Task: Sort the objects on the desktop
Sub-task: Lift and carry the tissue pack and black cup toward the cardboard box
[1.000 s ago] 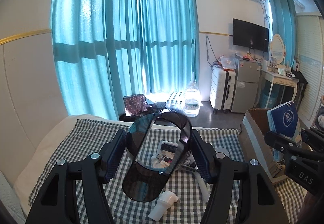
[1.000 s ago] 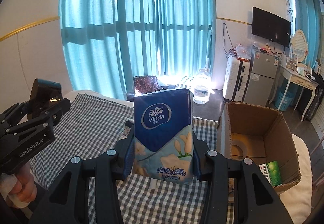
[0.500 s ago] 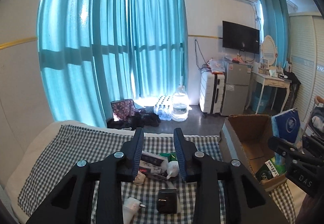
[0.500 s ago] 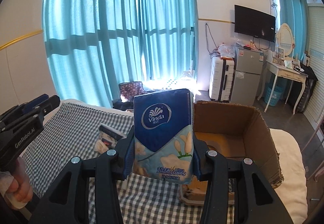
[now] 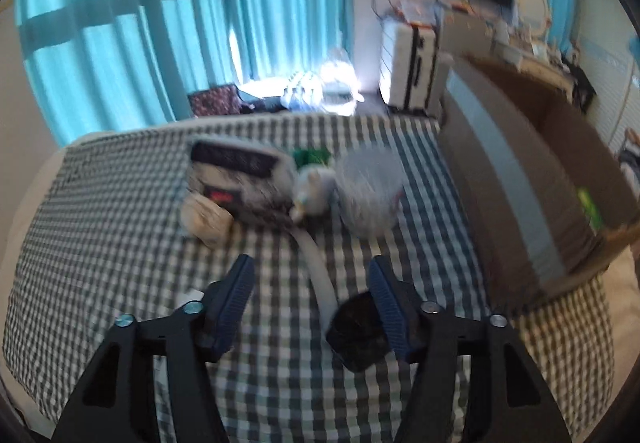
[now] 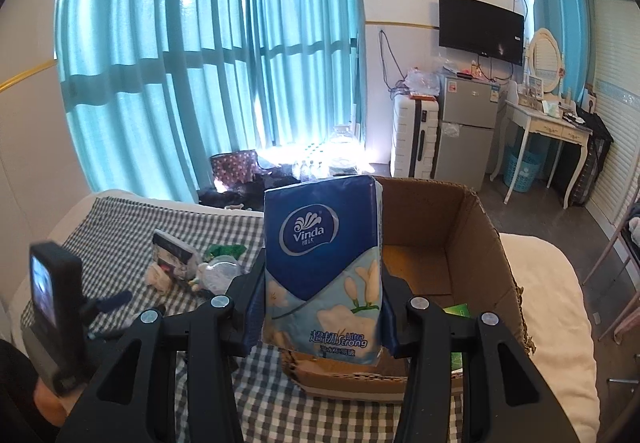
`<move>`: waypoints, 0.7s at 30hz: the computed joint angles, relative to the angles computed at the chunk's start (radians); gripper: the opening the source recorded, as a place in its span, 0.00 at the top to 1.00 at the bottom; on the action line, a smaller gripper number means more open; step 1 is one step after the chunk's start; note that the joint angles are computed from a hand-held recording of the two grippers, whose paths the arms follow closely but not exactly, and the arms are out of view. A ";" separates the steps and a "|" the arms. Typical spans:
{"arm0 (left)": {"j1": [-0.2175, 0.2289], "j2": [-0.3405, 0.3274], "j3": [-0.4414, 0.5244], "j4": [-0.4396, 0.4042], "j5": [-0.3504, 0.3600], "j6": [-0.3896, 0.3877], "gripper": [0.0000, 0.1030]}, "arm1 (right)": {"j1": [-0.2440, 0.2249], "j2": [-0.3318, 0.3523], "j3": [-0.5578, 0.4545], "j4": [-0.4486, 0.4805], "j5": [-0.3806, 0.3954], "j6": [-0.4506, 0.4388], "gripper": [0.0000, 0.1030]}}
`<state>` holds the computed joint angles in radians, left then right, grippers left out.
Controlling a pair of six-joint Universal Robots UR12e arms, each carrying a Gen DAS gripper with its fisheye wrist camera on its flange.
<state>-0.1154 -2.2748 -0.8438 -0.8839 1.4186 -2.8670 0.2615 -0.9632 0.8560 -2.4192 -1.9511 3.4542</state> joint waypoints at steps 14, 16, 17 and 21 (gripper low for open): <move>-0.024 -0.023 -0.009 -0.071 -0.045 -0.039 0.17 | -0.025 -0.004 0.026 0.020 0.026 0.040 0.56; -0.024 -0.030 -0.004 -0.087 -0.066 -0.050 0.17 | -0.025 -0.004 0.026 0.018 0.022 0.039 0.56; -0.023 -0.035 0.004 -0.104 -0.084 -0.060 0.17 | -0.024 -0.003 0.025 0.019 0.019 0.039 0.56; -0.030 -0.035 -0.005 -0.098 -0.091 -0.062 0.25 | -0.029 0.000 0.024 0.038 0.006 0.049 0.56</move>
<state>-0.1459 -2.3094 -0.8486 -0.9818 1.3277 -2.9293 0.2322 -0.9630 0.8803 -2.3809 -1.9451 3.5030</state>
